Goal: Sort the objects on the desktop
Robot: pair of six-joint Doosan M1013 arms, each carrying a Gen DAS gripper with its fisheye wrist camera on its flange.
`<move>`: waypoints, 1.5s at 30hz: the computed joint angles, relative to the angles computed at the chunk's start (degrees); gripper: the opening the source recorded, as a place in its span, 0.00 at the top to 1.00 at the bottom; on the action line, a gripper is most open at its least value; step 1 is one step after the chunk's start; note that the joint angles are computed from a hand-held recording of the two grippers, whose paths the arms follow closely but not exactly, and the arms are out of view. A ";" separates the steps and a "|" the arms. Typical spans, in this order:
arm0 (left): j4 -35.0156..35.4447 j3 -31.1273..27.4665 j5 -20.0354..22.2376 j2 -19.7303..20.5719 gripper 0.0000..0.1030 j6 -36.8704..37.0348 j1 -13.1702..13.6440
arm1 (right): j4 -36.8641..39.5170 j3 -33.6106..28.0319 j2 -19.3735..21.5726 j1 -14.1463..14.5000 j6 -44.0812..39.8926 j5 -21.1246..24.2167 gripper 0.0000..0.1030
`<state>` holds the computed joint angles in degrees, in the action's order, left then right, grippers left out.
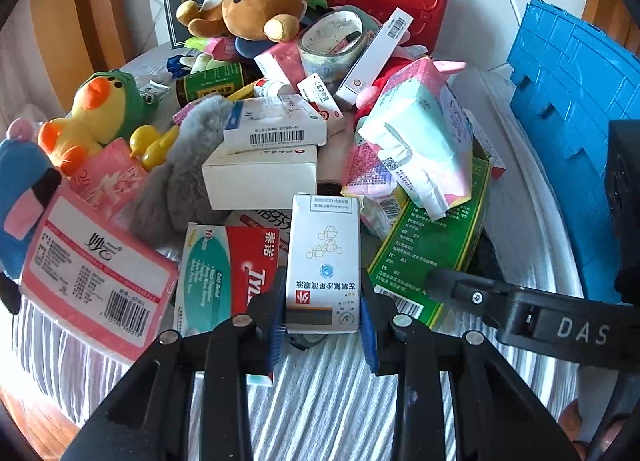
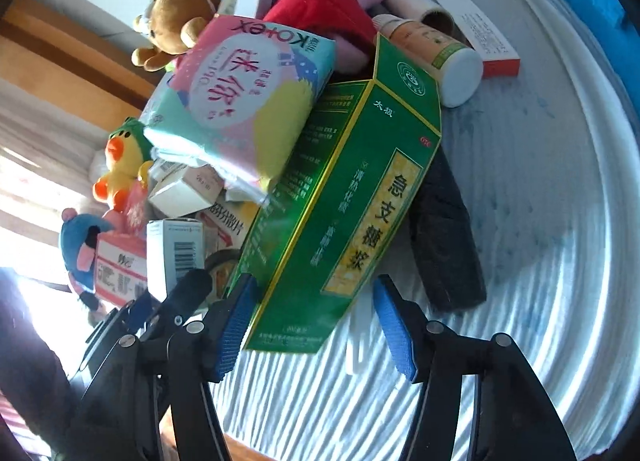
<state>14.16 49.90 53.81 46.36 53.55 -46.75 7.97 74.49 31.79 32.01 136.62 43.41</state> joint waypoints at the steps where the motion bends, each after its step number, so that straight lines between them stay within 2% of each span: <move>1: -0.36 -0.36 0.01 0.33 0.70 0.40 0.15 | -0.07 -0.26 0.37 -0.14 0.41 -0.22 0.34; 4: -0.60 -1.03 0.01 0.97 0.71 0.84 0.44 | 0.35 -1.11 1.41 -0.51 0.98 -0.92 0.29; 6: -1.16 -0.93 -0.44 0.95 0.71 0.64 0.65 | -0.85 -2.12 1.92 -0.46 1.28 -0.07 0.31; 10: -0.63 0.25 -1.94 -0.07 0.71 -0.15 0.48 | -11.43 -4.11 1.65 1.42 4.52 3.38 0.39; 16: 3.52 2.70 -6.35 -3.16 0.71 -3.62 -0.68 | -25.38 -4.23 -1.11 4.23 9.15 6.39 0.42; 19: 5.67 3.65 -8.97 -4.71 0.71 -4.84 -1.31 | -32.00 -1.95 -3.63 5.15 10.77 6.59 0.44; 25: 8.89 4.54 -10.77 -6.54 0.71 -5.97 -2.48 | -41.35 1.03 -7.06 6.96 15.64 6.85 0.44; 29: 11.47 5.20 -11.85 -7.92 0.71 -6.79 -3.31 | -49.12 0.59 -8.05 8.93 19.37 8.95 0.44; 37: 16.73 6.31 -17.78 -10.76 0.71 -8.85 -5.03 | -64.64 0.62 -10.84 12.56 26.19 13.89 0.44; 45: 13.90 1.44 -20.94 -9.82 0.71 -2.42 -7.04 | -74.59 2.83 -14.81 14.57 31.95 21.03 0.44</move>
